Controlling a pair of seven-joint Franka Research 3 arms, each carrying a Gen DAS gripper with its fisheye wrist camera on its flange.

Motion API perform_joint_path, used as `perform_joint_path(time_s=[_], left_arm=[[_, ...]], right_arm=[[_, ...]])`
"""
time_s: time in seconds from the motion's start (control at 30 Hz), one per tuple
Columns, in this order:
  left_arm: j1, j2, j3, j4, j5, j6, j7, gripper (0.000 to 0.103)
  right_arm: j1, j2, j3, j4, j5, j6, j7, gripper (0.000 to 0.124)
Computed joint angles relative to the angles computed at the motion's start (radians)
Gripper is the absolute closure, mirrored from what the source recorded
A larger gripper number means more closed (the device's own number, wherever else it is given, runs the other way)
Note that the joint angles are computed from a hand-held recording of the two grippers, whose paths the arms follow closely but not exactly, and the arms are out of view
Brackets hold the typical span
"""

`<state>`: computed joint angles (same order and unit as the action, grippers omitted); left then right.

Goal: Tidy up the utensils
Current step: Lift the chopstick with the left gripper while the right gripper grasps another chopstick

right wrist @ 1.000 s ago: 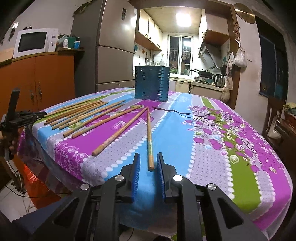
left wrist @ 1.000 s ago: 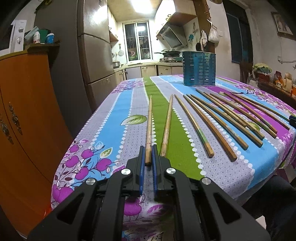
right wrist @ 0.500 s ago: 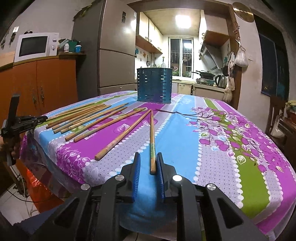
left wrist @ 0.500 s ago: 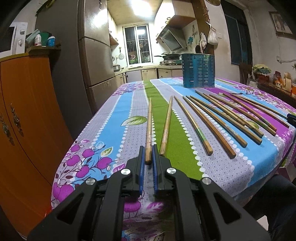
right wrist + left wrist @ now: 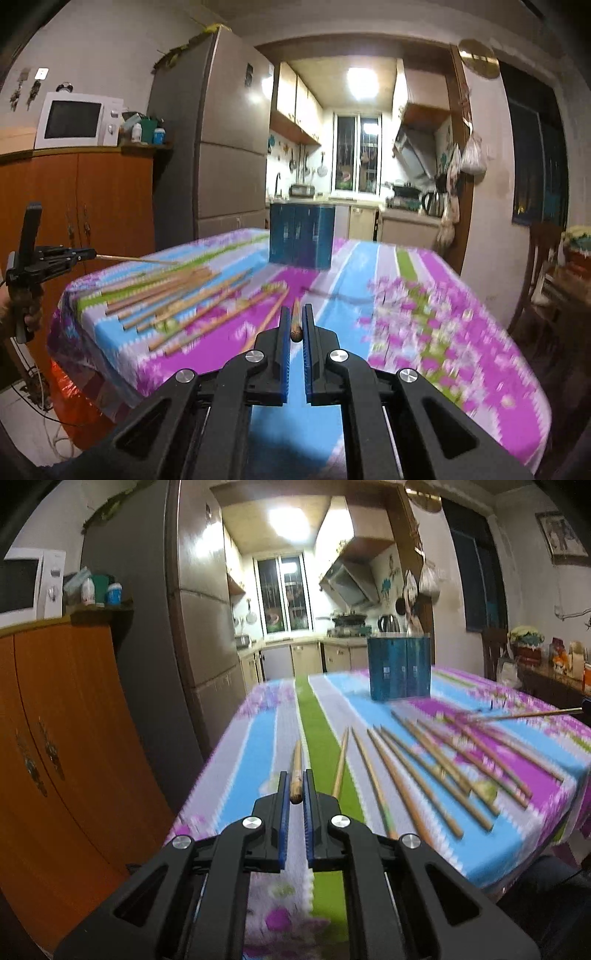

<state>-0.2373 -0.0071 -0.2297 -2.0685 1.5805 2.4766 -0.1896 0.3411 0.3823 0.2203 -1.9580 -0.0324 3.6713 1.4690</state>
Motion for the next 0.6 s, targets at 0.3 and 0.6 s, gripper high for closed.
perform_joint_path(time_s=[0.3, 0.6], left_arm=[[0.015, 0.049, 0.020, 0.192, -0.006, 0.049, 0.164, 0.097], [-0.021, 0.199, 0.061, 0.485, -0.148, 0.094, 0.442, 0.097]], right_arm=[[-0.064, 0.022, 0.050, 0.182, -0.144, -0.068, 0.026, 0.117], [-0.187, 0.189, 0.251, 0.532, -0.254, -0.317, -0.007, 0.117]])
